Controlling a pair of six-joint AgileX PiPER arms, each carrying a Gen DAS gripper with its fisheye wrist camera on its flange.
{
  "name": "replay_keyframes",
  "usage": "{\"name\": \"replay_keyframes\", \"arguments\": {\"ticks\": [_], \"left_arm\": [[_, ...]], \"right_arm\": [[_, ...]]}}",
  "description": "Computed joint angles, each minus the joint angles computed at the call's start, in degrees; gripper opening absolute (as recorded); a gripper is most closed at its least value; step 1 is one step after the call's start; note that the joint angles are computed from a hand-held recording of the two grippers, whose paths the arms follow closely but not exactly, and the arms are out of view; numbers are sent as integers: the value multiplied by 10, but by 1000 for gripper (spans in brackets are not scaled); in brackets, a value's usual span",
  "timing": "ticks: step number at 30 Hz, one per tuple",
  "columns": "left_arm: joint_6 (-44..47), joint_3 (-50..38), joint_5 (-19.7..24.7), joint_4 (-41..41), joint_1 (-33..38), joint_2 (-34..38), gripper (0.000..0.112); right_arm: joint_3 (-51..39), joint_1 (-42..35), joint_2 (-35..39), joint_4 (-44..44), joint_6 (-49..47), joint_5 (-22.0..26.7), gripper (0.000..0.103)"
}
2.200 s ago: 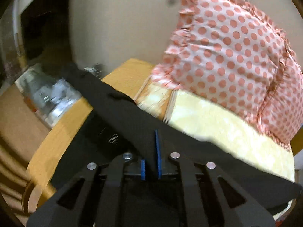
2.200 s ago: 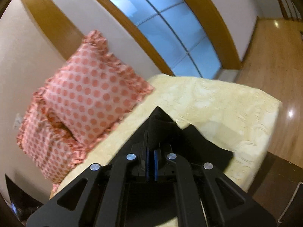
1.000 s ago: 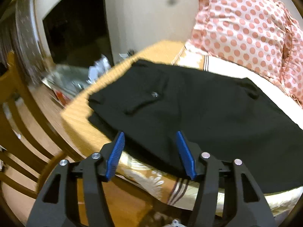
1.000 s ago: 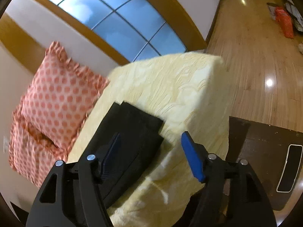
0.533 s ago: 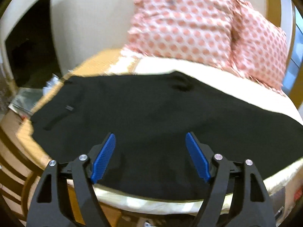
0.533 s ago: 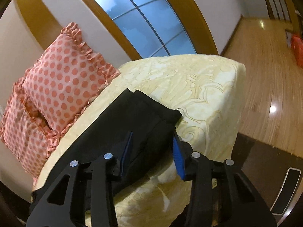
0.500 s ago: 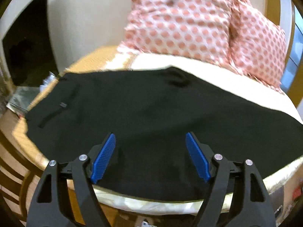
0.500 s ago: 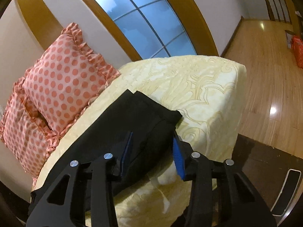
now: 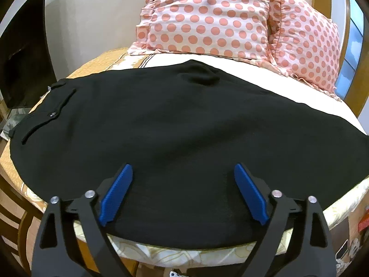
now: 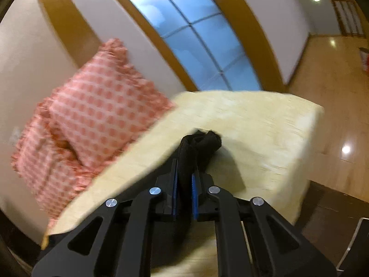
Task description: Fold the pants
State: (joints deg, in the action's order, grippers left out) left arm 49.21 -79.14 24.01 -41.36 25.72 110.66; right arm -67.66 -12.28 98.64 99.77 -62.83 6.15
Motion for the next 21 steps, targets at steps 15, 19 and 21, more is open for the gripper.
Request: {"name": "replay_keyframes", "arguments": {"ticks": [15, 19, 21], "left_arm": [[96, 23, 23, -135, 32, -17, 94], [100, 36, 23, -145, 63, -37, 94], [114, 44, 14, -156, 80, -47, 94]], "right_arm": [[-601, 356, 330, -565, 435, 352, 9], [-785, 409, 452, -734, 582, 466, 9], [-837, 413, 467, -763, 605, 478, 9]]}}
